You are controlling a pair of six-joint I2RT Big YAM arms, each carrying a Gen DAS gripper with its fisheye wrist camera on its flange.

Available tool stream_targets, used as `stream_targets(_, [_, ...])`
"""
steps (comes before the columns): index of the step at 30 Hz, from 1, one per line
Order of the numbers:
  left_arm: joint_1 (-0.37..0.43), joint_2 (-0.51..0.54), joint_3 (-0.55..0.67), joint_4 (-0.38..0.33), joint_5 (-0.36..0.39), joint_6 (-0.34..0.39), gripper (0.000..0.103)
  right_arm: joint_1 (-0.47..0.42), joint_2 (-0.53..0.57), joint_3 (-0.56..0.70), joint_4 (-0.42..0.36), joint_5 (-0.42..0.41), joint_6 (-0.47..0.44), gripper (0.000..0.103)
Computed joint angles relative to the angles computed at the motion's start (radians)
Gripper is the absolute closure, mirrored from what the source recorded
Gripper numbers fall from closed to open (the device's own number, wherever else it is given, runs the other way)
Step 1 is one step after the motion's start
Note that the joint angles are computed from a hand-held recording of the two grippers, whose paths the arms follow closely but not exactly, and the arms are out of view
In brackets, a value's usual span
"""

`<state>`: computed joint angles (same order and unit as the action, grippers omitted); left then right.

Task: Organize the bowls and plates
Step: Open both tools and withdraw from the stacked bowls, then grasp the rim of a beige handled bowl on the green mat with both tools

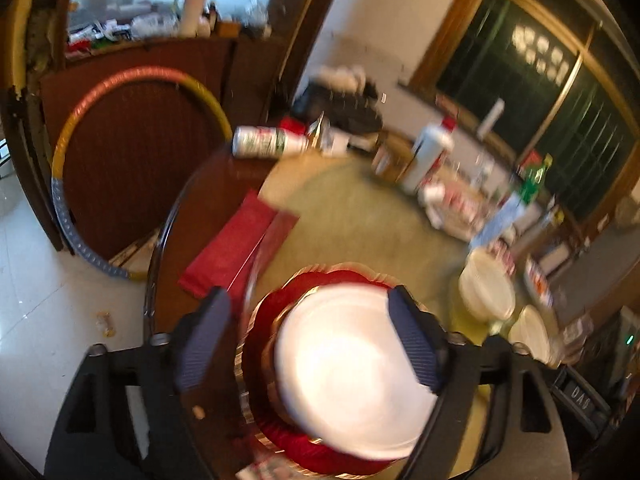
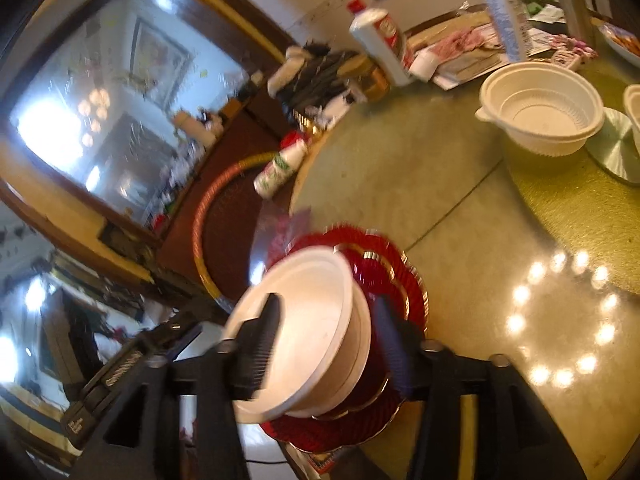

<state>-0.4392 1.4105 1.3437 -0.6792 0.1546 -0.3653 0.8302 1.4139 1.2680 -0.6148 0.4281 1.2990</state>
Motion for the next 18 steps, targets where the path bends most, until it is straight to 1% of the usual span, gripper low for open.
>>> stream_targets(1, [-0.013,0.003,0.014,0.003,0.001,-0.003,0.019,0.000,-0.023,-0.022,0.007,0.025,0.015,0.029])
stream_targets(3, [-0.046,0.020,0.051,-0.014,0.015,0.012,0.019,-0.005,-0.079,-0.074,0.020,0.069,0.056,0.028])
stream_targets(6, [-0.115,0.089,0.149,-0.085,0.074,0.028,0.019,-0.031,-0.175,-0.167,0.028,0.104,0.136,0.027])
stream_targets(7, [-0.141,0.117,0.182,-0.093,0.099,0.023,0.019,-0.045,-0.201,-0.193,0.023,0.106,0.164,0.026])
stream_targets(8, [-0.164,0.149,0.215,-0.103,0.112,0.019,0.019,-0.065,-0.231,-0.224,0.021,0.097,0.189,0.025])
stream_targets(9, [-0.185,0.177,0.249,-0.120,0.106,0.009,0.019,-0.089,-0.257,-0.254,0.019,0.078,0.214,0.025])
stream_targets(10, [-0.208,0.220,0.297,-0.149,0.105,-0.011,0.019,-0.114,-0.278,-0.279,0.020,0.053,0.229,0.025])
stream_targets(12, [-0.242,0.314,0.407,-0.220,0.137,-0.063,0.019,-0.168,-0.309,-0.317,0.016,0.008,0.250,0.025])
stream_targets(14, [-0.267,0.428,0.543,-0.311,0.174,-0.113,0.019,-0.217,-0.326,-0.341,0.016,-0.028,0.255,0.026])
stream_targets(16, [-0.288,0.508,0.637,-0.370,0.170,-0.156,0.019,-0.260,-0.339,-0.361,0.025,-0.059,0.251,0.026])
stream_targets(18, [-0.303,0.560,0.700,-0.397,0.145,-0.208,0.019,-0.301,-0.344,-0.374,0.033,-0.084,0.246,0.026])
